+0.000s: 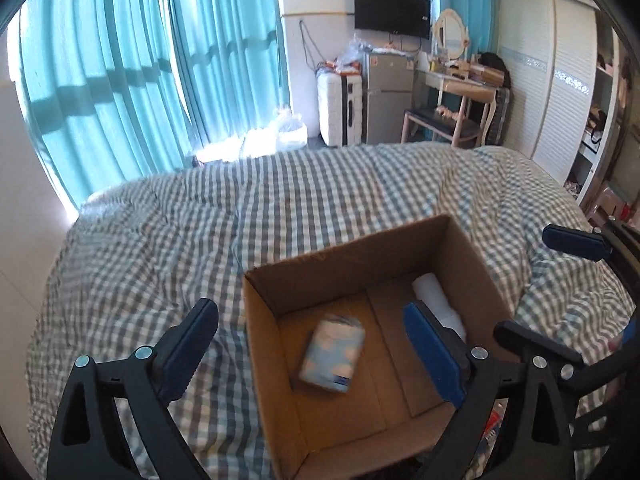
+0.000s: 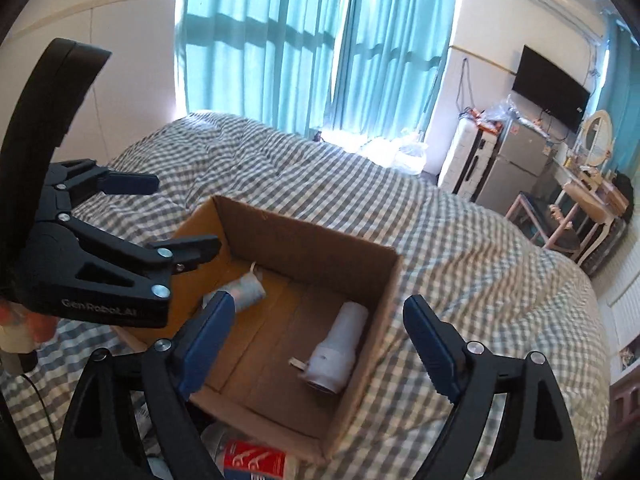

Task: Organize objects
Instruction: 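Lower tissues and hair dryer into the box and open both grippers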

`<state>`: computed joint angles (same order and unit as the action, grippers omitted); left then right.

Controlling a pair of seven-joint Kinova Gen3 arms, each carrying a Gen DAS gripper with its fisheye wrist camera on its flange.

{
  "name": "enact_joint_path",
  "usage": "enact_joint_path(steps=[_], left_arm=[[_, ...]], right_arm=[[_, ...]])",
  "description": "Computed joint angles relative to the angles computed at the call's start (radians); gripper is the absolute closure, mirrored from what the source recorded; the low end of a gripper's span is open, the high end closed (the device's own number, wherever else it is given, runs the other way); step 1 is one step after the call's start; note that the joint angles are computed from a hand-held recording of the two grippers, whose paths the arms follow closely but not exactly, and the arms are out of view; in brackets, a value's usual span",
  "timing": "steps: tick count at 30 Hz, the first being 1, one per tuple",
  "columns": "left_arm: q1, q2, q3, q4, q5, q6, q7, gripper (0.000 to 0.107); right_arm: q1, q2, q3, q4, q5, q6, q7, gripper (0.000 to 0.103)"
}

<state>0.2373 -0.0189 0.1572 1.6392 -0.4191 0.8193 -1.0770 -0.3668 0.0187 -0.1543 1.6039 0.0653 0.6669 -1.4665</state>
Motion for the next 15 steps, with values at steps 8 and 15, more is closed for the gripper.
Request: enact_joint_path(steps=[8,15], left_arm=[[-0.011,-0.166,0.088,-0.017,-0.022,0.077,0.06,0.007],[-0.079,-0.286,0.171,-0.03,0.003,0.136,0.103,0.005]], right_arm=[[0.026,-0.231,-0.057,0.033,0.086,0.06,-0.127,0.008],[0.1,-0.38,-0.113,0.045,0.078,0.064,-0.185,0.002]])
